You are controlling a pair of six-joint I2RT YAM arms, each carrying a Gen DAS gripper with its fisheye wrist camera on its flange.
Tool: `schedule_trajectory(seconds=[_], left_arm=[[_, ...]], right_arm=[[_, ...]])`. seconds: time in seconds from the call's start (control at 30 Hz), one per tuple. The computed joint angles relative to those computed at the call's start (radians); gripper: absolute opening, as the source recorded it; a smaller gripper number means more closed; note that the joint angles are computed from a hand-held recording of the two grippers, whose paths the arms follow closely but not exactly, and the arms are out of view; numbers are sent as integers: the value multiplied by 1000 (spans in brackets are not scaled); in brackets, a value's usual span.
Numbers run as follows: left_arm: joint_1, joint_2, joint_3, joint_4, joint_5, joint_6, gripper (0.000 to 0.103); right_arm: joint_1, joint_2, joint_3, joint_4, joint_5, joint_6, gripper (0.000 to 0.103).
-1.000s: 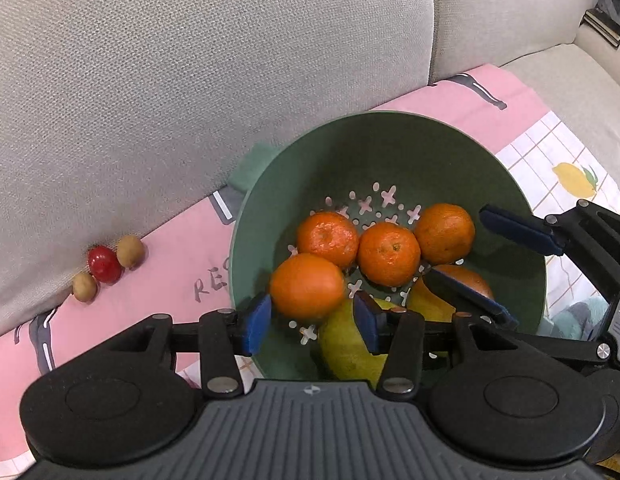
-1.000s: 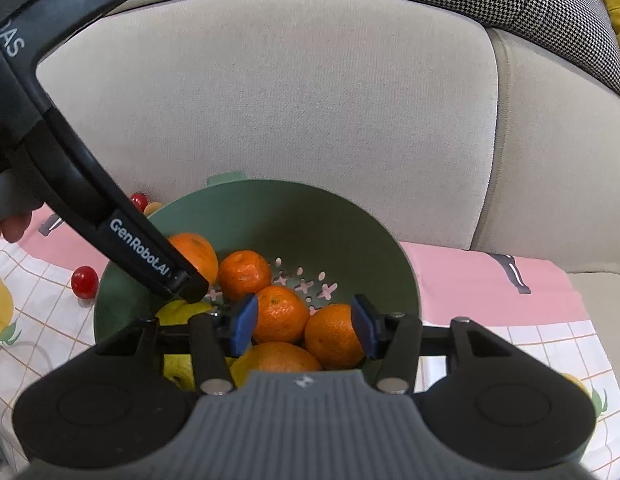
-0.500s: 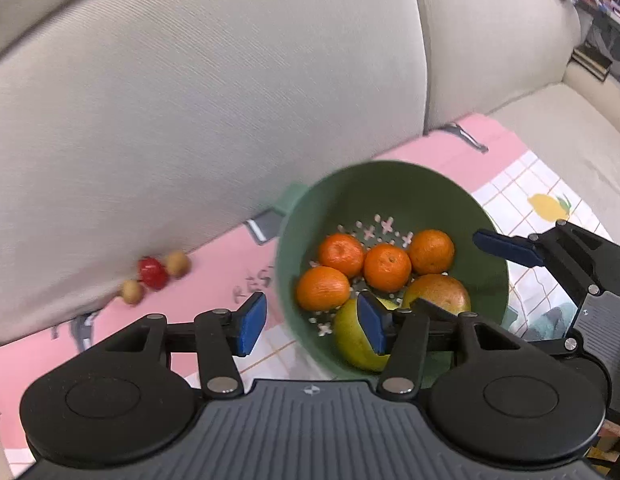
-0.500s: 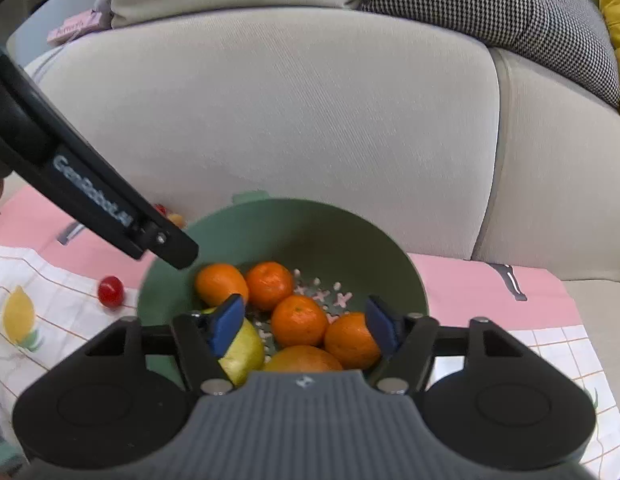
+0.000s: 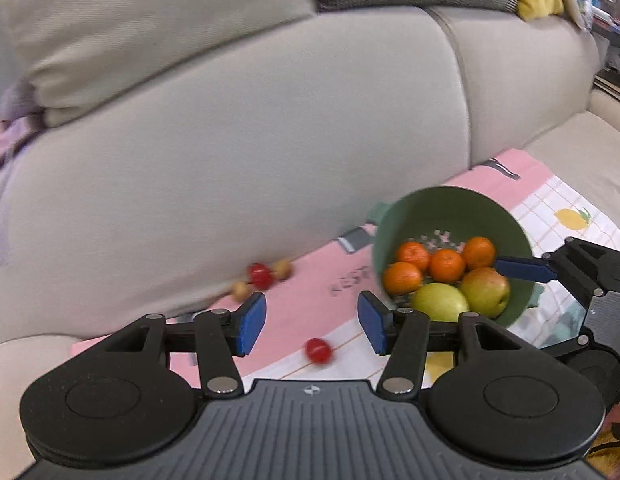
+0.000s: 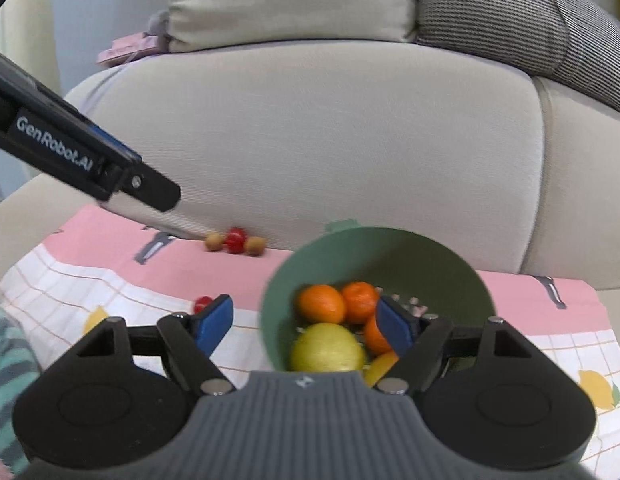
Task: Organize fruits
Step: 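Move both tools from the colander toward the red cherry tomato and tan fruits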
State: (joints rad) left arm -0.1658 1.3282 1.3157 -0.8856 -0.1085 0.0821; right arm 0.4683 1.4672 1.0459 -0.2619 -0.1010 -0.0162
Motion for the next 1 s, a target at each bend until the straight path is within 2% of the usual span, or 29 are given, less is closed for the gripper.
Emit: schedule_trajectory(seconds=[0.2,0.47,0.5,0.53,0.67,0.73,0.8,1.0], left_arm=[[142,-105,-50,-26,62,20,63],[294,-172,-201,15,180,55,63],[306,-176,-218,24,193,64,63],[317,-178,-235,34,204,75,63],[343,-167,-286,78,231,99,63],[362,-152,-306,103,250,103,63],[382,-129,-315,123,268,107,63],[429,-54,-323,174,305,124,63]], right_arm=[[70,0,19,-21,32,26,74],[155,49,43,-37,76,18,57],[166,60,48,-37,84,14,52],[174,72,54,-37,92,9,48],[203,124,77,-28,105,0,46],[218,159,98,-25,111,-7,37],[239,193,113,-10,147,-15,36],[265,306,184,12,167,-23,36]])
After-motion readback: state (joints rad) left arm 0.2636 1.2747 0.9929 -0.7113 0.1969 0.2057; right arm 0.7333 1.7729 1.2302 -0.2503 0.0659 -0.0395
